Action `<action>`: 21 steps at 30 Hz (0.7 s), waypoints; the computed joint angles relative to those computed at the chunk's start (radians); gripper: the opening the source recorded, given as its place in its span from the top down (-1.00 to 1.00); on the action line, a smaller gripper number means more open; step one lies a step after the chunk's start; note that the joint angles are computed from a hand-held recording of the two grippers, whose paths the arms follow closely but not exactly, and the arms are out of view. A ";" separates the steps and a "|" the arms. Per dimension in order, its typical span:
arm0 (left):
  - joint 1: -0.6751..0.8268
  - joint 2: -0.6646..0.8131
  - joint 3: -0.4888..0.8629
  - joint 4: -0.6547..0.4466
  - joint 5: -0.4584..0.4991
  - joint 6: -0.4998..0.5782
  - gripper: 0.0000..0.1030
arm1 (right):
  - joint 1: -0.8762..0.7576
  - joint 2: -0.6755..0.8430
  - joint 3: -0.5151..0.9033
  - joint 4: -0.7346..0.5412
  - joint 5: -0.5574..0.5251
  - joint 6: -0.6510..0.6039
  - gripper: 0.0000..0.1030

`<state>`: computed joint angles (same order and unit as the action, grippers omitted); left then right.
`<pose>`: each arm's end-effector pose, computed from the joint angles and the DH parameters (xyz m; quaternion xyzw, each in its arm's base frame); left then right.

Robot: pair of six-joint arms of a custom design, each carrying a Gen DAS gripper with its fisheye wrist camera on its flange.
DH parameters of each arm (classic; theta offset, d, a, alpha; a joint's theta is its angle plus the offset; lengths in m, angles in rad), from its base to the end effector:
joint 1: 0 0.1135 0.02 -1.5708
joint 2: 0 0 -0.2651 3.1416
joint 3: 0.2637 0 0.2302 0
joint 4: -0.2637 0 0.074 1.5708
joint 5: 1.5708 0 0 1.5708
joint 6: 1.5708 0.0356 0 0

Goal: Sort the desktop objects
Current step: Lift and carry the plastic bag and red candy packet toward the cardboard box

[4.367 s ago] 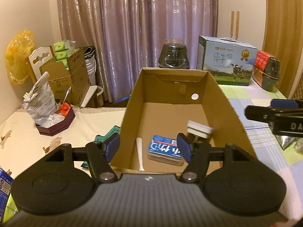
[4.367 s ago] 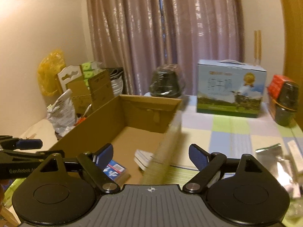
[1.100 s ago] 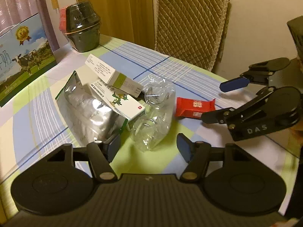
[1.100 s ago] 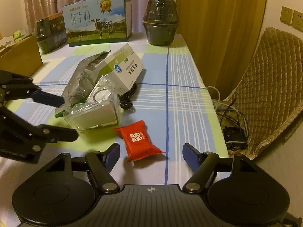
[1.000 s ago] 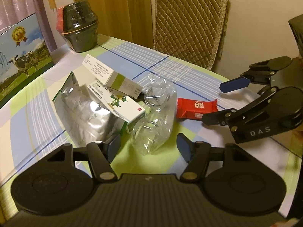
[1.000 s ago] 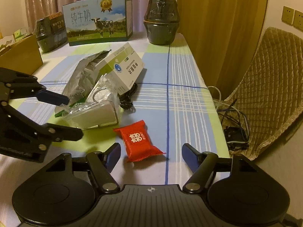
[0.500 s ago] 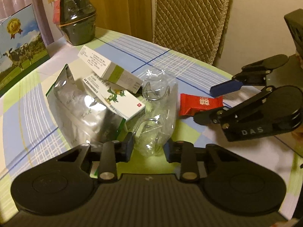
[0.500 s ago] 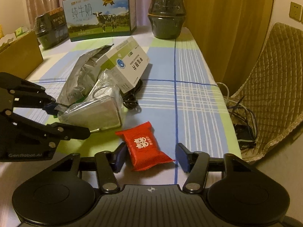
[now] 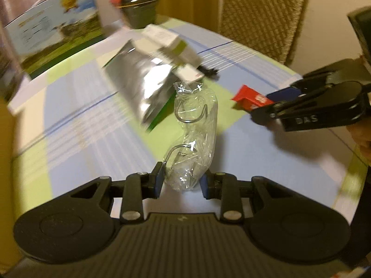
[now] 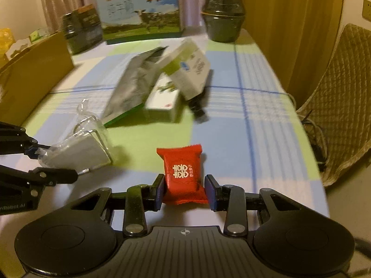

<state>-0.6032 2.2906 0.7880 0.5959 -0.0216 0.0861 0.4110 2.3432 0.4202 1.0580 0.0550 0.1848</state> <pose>0.2782 -0.1907 0.0089 0.3161 0.8909 -0.0735 0.3177 0.2352 0.1004 -0.0093 -0.0964 0.9331 0.0767 0.3378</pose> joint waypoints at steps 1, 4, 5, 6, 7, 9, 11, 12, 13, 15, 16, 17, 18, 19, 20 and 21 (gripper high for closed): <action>0.002 -0.019 -0.040 0.016 -0.012 -0.006 0.48 | 0.021 -0.002 -0.017 0.014 0.003 0.020 0.34; 0.009 -0.066 -0.138 0.056 -0.036 -0.031 0.48 | 0.105 0.001 -0.076 0.075 0.026 0.088 0.34; 0.009 -0.076 -0.166 0.072 -0.041 -0.044 0.48 | 0.135 0.003 -0.091 0.092 0.037 0.109 0.34; 0.012 -0.084 -0.195 0.092 -0.043 -0.050 0.48 | 0.171 0.010 -0.106 0.115 0.052 0.134 0.34; 0.011 -0.089 -0.223 0.114 -0.047 -0.060 0.48 | 0.205 0.019 -0.118 0.134 0.068 0.156 0.34; 0.014 -0.094 -0.266 0.153 -0.045 -0.091 0.47 | 0.259 0.039 -0.132 0.172 0.099 0.192 0.31; 0.016 -0.088 -0.304 0.211 -0.045 -0.103 0.42 | 0.302 0.053 -0.136 0.188 0.137 0.210 0.13; 0.014 -0.082 -0.314 0.233 -0.052 -0.102 0.42 | 0.315 0.052 -0.133 0.179 0.151 0.211 -0.20; 0.013 -0.078 -0.326 0.257 -0.055 -0.095 0.38 | 0.326 0.045 -0.129 0.157 0.163 0.214 -0.37; 0.014 -0.065 -0.349 0.318 -0.055 -0.080 0.24 | 0.338 0.032 -0.130 0.147 0.185 0.220 -0.49; 0.017 -0.056 -0.351 0.340 -0.051 -0.066 0.19 | 0.333 0.029 -0.130 0.149 0.184 0.217 -0.49; 0.021 -0.050 -0.353 0.353 -0.042 -0.052 0.15 | 0.334 0.025 -0.128 0.144 0.190 0.221 -0.49; 0.026 -0.043 -0.355 0.367 -0.033 -0.038 0.12 | 0.332 0.028 -0.125 0.141 0.191 0.224 -0.49; 0.029 -0.032 -0.357 0.387 -0.028 -0.022 0.07 | 0.329 0.034 -0.119 0.133 0.192 0.225 -0.49; 0.034 -0.022 -0.355 0.402 -0.017 -0.010 0.07 | 0.329 0.042 -0.115 0.131 0.194 0.228 -0.49; 0.042 -0.013 -0.356 0.419 0.002 -0.001 0.07 | 0.327 0.051 -0.108 0.128 0.194 0.228 -0.49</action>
